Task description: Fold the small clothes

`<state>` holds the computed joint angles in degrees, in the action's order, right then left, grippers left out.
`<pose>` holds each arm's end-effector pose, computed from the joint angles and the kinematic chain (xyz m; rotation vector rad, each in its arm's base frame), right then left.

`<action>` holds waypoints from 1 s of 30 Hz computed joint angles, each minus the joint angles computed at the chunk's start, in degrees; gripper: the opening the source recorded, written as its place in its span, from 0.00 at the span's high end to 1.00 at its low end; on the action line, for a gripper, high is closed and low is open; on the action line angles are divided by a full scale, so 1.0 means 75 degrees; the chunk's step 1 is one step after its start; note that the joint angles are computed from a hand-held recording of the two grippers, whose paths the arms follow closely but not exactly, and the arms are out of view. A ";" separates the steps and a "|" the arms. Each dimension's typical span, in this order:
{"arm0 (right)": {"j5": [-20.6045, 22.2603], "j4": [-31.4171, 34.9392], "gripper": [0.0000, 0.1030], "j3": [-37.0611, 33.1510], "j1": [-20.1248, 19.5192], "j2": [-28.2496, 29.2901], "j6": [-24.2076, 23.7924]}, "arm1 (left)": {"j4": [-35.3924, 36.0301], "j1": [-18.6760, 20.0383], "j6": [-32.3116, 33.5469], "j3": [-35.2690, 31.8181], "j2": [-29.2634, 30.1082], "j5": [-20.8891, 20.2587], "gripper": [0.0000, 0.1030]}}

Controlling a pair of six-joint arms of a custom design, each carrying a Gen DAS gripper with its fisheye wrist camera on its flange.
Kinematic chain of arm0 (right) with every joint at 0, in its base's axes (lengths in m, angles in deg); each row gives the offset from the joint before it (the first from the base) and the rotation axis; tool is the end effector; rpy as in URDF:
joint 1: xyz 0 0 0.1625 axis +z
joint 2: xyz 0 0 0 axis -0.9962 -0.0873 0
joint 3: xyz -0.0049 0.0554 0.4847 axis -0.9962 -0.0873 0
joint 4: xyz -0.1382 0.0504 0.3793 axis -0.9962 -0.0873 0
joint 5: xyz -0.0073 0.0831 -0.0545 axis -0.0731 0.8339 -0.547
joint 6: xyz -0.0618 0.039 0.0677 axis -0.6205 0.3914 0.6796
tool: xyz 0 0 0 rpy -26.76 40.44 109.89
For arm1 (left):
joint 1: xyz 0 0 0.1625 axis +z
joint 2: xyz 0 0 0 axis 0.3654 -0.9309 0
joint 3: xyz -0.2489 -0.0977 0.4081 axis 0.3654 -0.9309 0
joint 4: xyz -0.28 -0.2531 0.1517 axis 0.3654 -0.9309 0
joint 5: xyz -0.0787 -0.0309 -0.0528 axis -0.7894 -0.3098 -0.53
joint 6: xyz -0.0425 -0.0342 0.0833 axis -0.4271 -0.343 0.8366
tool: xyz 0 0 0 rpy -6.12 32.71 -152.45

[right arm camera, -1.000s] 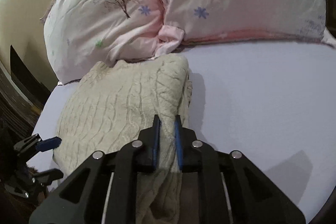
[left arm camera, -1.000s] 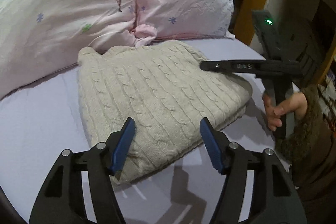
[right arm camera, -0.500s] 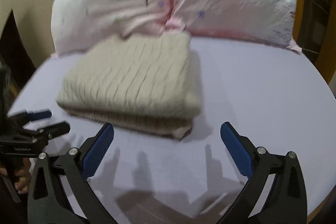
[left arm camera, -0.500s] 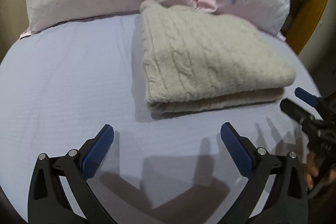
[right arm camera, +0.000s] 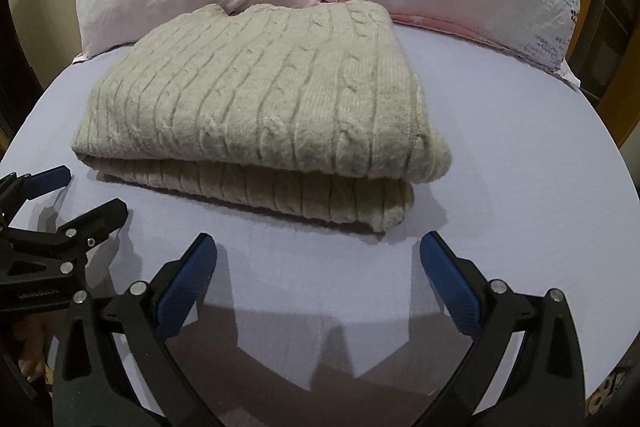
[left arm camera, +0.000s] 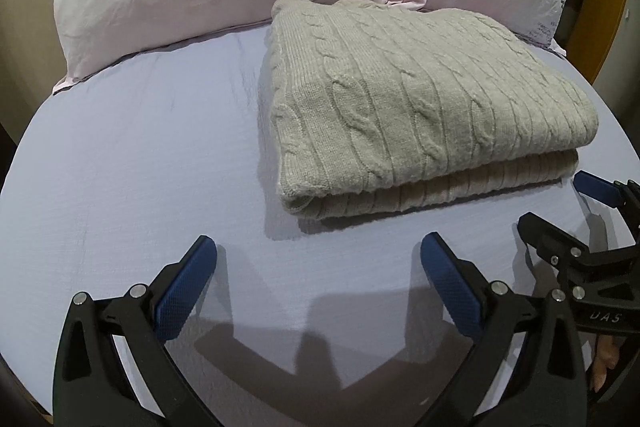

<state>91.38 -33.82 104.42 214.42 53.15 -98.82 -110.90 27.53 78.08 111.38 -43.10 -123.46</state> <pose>0.3181 -0.3065 -0.0565 0.4296 -2.2093 0.8707 -0.0404 -0.3605 0.3231 0.6123 2.3093 -0.6243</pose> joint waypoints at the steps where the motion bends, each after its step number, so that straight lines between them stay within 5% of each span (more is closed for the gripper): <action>1: -0.0005 0.0016 0.02 -0.0004 0.0004 -0.0007 0.0001 | -0.0003 0.0003 0.0007 -0.0003 0.0003 -0.0005 0.01; 30: -0.0015 0.0077 0.02 -0.0031 -0.0002 -0.0039 -0.0008 | -0.0031 -0.0006 -0.0001 0.0021 0.0008 0.0006 0.01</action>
